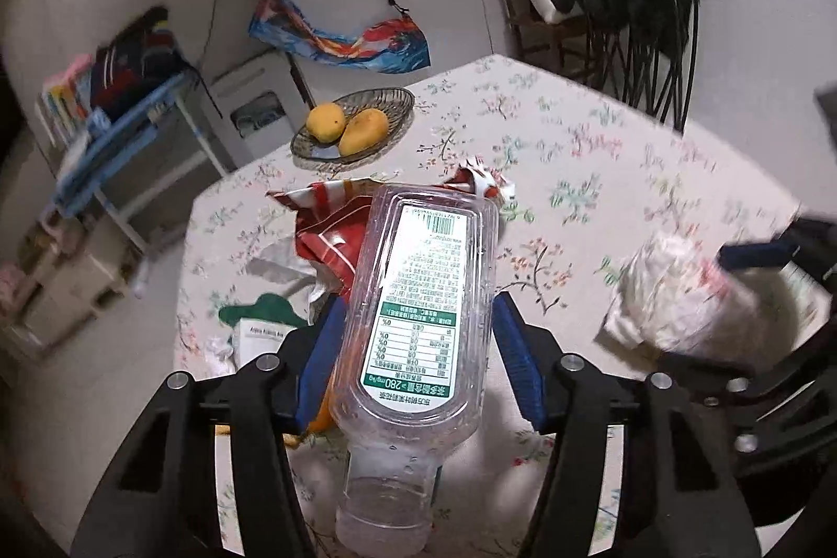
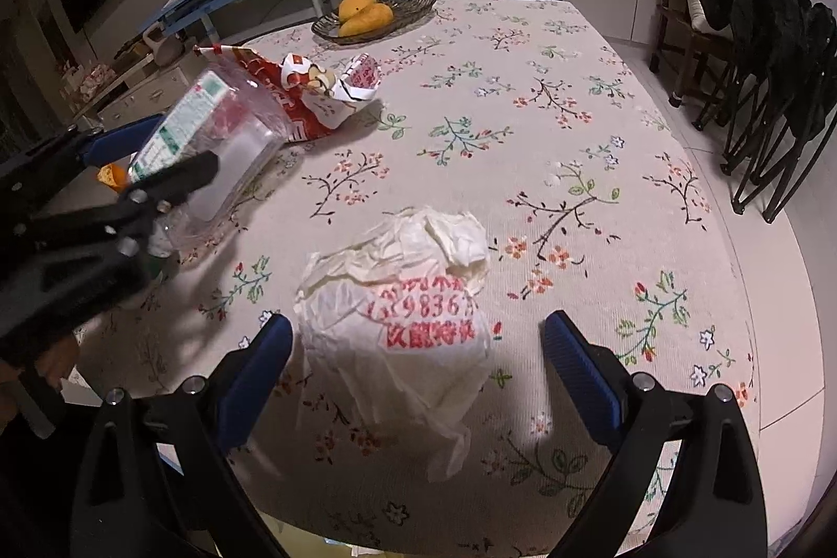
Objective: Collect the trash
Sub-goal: 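Grasp the white red-printed paper bag with the right tool, then drop the paper bag into the basin with the right tool while the left tool holds the bottle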
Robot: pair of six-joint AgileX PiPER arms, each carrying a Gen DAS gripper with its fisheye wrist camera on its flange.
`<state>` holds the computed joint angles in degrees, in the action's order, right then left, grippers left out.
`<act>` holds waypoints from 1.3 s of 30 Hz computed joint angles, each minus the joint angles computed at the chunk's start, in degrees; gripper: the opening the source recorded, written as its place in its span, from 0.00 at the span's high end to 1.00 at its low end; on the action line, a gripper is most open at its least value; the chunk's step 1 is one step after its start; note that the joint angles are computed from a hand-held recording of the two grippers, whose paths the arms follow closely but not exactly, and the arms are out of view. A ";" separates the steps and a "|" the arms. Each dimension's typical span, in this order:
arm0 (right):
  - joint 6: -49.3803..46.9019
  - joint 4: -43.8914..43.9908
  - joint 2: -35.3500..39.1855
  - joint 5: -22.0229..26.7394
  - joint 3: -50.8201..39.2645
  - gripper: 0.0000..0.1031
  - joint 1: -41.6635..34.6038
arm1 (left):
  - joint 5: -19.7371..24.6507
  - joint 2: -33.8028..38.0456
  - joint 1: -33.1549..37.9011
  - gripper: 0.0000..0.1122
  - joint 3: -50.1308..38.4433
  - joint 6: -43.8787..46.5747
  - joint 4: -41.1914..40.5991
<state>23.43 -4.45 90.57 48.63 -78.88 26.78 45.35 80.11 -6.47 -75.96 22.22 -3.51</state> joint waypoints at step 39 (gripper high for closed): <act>0.82 0.20 -1.28 -2.69 2.00 0.47 0.27 | 11.36 -9.45 15.69 0.50 7.46 2.90 -9.71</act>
<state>24.26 -4.26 89.28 45.94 -76.88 27.06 56.71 70.66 9.21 -68.50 25.12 -13.22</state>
